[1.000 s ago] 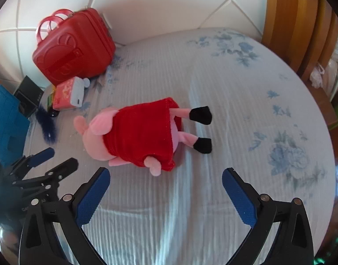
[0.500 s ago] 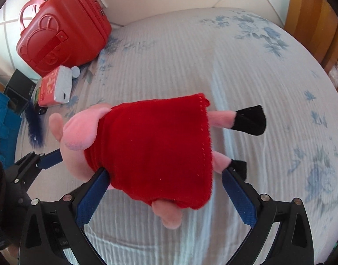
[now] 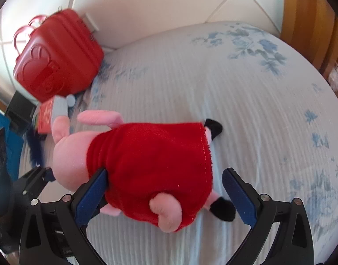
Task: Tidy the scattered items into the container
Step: 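Grasp the pink pig plush in a red dress with both grippers, then carry the red-dressed pig plush into the blue crate with both tools and release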
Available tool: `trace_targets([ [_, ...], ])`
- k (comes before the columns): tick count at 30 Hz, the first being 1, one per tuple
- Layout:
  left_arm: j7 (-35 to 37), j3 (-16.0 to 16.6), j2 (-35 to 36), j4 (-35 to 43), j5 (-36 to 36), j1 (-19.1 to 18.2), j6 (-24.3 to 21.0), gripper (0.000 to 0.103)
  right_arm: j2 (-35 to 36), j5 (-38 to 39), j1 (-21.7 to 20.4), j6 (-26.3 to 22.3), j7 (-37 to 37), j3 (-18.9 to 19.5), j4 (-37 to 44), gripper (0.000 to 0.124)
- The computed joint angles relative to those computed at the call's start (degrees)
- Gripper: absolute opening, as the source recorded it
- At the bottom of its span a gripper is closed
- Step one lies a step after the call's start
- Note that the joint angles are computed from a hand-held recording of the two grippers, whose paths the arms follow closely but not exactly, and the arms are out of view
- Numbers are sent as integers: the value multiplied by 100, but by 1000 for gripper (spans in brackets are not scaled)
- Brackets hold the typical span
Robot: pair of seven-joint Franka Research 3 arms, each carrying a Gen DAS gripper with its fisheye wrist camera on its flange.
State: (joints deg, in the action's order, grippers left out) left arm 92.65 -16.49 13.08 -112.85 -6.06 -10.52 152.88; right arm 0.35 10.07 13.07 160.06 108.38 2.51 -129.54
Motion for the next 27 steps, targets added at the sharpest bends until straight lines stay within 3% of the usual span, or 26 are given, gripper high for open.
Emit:
trace_targets([
  [5, 103, -24, 209, 265, 45, 25, -66, 96, 123, 338, -50, -306, -308, -31, 258, 103],
  [12, 702, -215, 194, 73, -436, 222, 219, 96, 98, 1570, -69, -497, -1227, 19, 160, 103],
  [14, 683, -142, 190, 20, -247, 131, 374, 92, 169, 1701, -43, -582, -1474, 37, 175, 103],
  [18, 473, -52, 129, -131, 149, 14, 777, 82, 282, 1603, 22, -104, -1536, 63, 108, 99],
  [19, 466, -65, 115, -150, 174, 26, 823, 80, 273, 1774, 27, -7, -1698, 94, 94, 85],
  [20, 467, -77, 114, -157, 201, 34, 864, 78, 256, 1751, 48, 46, -1701, 100, 92, 83],
  [22, 475, -104, 119, -155, 226, 58, 879, 76, 233, 1249, 102, 101, -1366, 58, 92, 81],
  [27, 546, -175, -132, -369, 142, 105, 1035, 75, 59, 1412, 94, 168, -1647, 76, -16, 80],
])
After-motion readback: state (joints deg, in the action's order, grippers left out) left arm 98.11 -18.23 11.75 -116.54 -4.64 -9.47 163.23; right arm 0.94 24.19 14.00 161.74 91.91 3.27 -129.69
